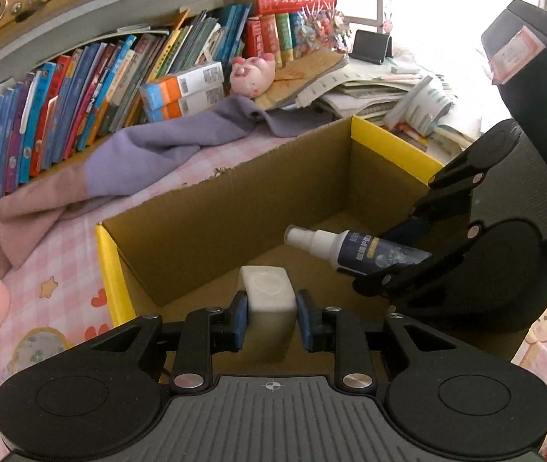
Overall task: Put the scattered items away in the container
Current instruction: 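Lower both held items into the box and open both tools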
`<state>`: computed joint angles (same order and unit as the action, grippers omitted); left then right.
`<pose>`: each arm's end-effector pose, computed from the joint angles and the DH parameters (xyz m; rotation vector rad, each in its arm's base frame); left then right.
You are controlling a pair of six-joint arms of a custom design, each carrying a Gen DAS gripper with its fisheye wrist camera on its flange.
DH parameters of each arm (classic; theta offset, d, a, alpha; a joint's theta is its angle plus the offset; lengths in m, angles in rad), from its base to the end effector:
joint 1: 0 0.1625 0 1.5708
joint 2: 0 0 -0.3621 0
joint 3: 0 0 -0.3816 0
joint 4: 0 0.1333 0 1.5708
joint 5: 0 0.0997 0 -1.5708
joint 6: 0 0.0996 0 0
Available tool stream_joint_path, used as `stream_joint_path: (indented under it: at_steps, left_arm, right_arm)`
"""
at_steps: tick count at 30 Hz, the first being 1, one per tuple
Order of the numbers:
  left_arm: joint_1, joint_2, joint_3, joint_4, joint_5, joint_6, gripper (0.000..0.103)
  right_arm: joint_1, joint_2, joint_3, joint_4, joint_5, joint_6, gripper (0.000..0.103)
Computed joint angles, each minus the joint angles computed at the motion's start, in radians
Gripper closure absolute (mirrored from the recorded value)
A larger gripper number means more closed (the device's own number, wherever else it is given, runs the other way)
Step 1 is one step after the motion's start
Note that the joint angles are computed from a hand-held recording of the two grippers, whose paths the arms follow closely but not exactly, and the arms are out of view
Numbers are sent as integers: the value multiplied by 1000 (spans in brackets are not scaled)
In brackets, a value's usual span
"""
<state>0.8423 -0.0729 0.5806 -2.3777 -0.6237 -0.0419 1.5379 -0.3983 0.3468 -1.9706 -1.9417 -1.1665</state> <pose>-0.3775 -0.7447 -0.0228 0.5963 2.1868 -0.7508 0.0694 -0.8478 0.2825 1.2907 -2.2347 0.2156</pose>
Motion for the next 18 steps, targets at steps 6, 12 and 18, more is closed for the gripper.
stream_joint_path:
  at_steps: [6,12,18]
  left_arm:
    - [-4,3,5,6,9,-14,75]
    - [-13,-6,39,-55,10,33,54]
    - [-30,-34,112,-148,52,63,44]
  right_arm:
    - [-3,-9,15,3,8,2,72]
    - [-7,-33,54,-24,36,8,74]
    - [-7,-82,120,-65,81,27,74]
